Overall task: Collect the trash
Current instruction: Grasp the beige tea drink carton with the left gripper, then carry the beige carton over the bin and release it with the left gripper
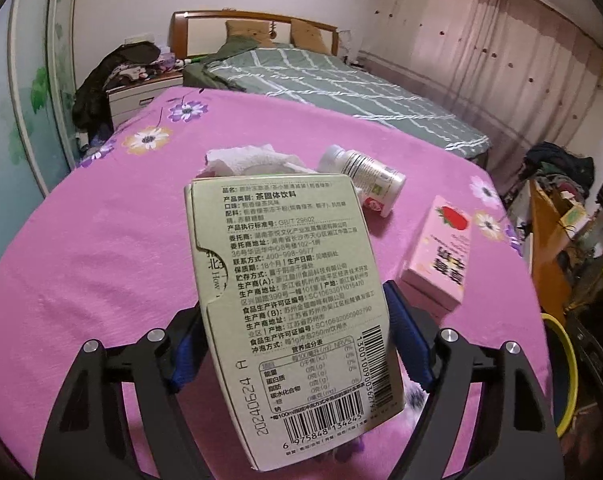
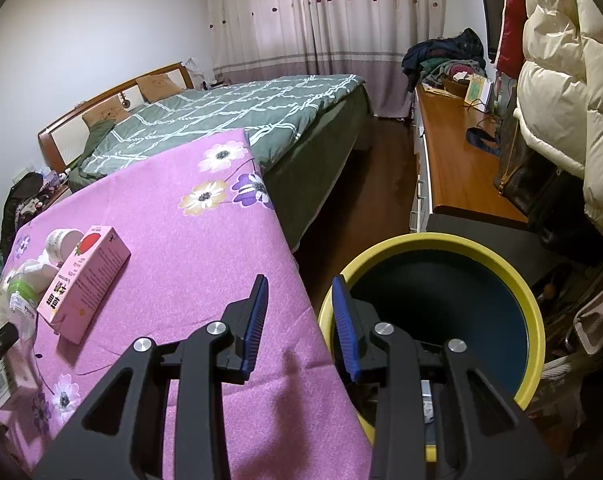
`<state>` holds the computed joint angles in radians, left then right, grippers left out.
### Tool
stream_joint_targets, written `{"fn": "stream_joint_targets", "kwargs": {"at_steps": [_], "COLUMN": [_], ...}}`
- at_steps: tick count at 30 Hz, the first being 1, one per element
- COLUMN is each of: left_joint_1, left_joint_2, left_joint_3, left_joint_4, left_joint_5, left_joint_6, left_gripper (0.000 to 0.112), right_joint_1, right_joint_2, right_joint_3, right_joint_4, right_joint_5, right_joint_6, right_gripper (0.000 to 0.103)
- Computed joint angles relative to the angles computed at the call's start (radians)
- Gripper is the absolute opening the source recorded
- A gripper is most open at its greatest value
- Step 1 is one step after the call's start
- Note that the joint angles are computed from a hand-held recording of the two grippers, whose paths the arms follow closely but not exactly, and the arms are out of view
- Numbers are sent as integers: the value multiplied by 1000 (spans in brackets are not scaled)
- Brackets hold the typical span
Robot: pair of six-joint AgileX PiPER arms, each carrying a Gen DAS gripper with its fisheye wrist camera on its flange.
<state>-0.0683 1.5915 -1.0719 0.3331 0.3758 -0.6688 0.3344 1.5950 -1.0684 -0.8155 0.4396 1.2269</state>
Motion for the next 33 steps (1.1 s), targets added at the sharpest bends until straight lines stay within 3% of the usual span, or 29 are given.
{"fn": "stream_joint_targets", "kwargs": {"at_steps": [3, 9, 14, 21, 26, 33], "left_joint_1": [-7, -95, -218, -445, -552, -629], "left_joint_2": [-59, -125, -72, 149, 362, 628], "left_joint_3": [28, 22, -64, -333, -617, -995], "left_joint_4": [-66, -140, -279, -281, -379, -376], "left_joint_5": [3, 24, 56, 141, 280, 442], "left_joint_6": [87, 205, 356, 398, 487, 480], "left_gripper": [78, 78, 78, 78, 78, 79], "right_joint_1": [18, -39, -110, -245, -410, -572], "right_joint_2": [-34, -194, -371, -560, -642, -685], "right_joint_3": [37, 161, 274, 393, 452, 477], "right_joint_4": [-92, 6, 79, 252, 467, 675], "right_joint_5": [12, -1, 47, 77, 51, 50], "right_joint_6": [73, -64, -190, -399, -637, -883], "right_gripper": [32, 32, 32, 32, 32, 32]}}
